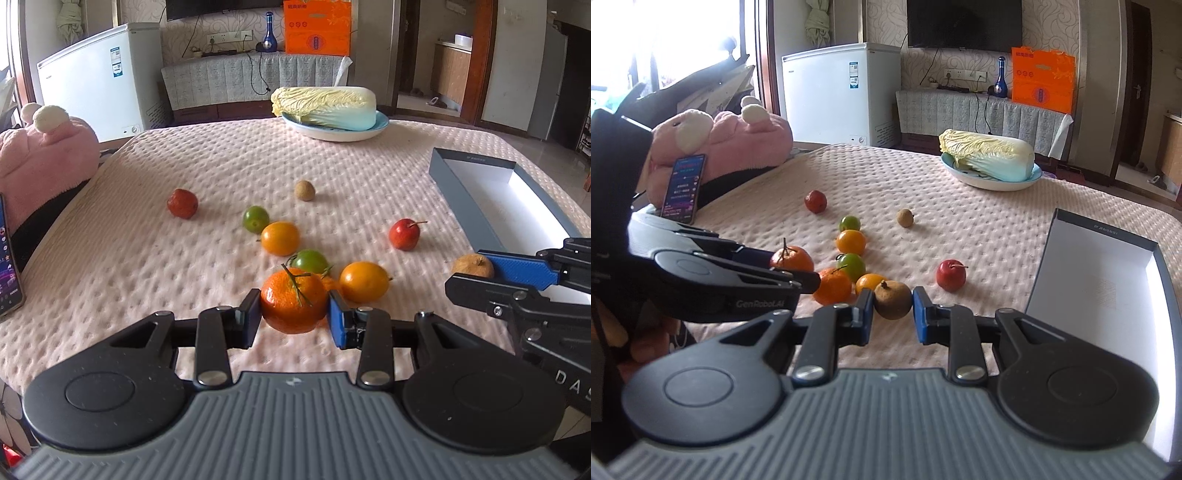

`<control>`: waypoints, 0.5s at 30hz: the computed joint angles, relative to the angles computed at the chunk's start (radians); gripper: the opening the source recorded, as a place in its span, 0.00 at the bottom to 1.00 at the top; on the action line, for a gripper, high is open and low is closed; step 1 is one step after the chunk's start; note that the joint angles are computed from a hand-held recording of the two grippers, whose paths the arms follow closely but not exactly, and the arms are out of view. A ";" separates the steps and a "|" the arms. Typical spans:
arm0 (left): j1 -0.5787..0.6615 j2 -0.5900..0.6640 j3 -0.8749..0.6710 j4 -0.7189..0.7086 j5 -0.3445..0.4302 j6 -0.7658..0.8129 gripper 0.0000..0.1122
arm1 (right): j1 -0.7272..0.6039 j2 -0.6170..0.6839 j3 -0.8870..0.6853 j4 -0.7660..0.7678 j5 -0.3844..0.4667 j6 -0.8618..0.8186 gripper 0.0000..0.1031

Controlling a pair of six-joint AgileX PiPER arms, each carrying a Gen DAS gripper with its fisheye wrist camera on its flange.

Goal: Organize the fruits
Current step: 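Carry both fruits over the white box and open both tools to drop them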

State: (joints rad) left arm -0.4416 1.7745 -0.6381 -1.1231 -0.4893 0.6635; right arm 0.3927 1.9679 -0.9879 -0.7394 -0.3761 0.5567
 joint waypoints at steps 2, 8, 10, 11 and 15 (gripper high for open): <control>-0.009 0.002 -0.014 -0.014 0.003 0.011 0.39 | -0.011 -0.010 0.011 -0.001 -0.008 0.000 0.25; -0.039 0.013 -0.059 -0.054 0.005 0.039 0.39 | -0.054 -0.044 0.052 0.011 -0.040 -0.016 0.25; -0.048 0.018 -0.071 -0.059 0.004 0.044 0.39 | -0.071 -0.056 0.066 0.014 -0.048 -0.018 0.25; -0.053 0.021 -0.078 -0.063 0.005 0.049 0.39 | -0.080 -0.062 0.072 0.012 -0.052 -0.016 0.25; -0.073 0.034 -0.106 -0.081 0.010 0.070 0.39 | -0.120 -0.081 0.094 0.006 -0.061 -0.014 0.25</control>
State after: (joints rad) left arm -0.5141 1.8085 -0.7437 -1.2045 -0.4796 0.7340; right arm 0.2726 1.8869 -0.8944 -0.7332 -0.4369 0.5427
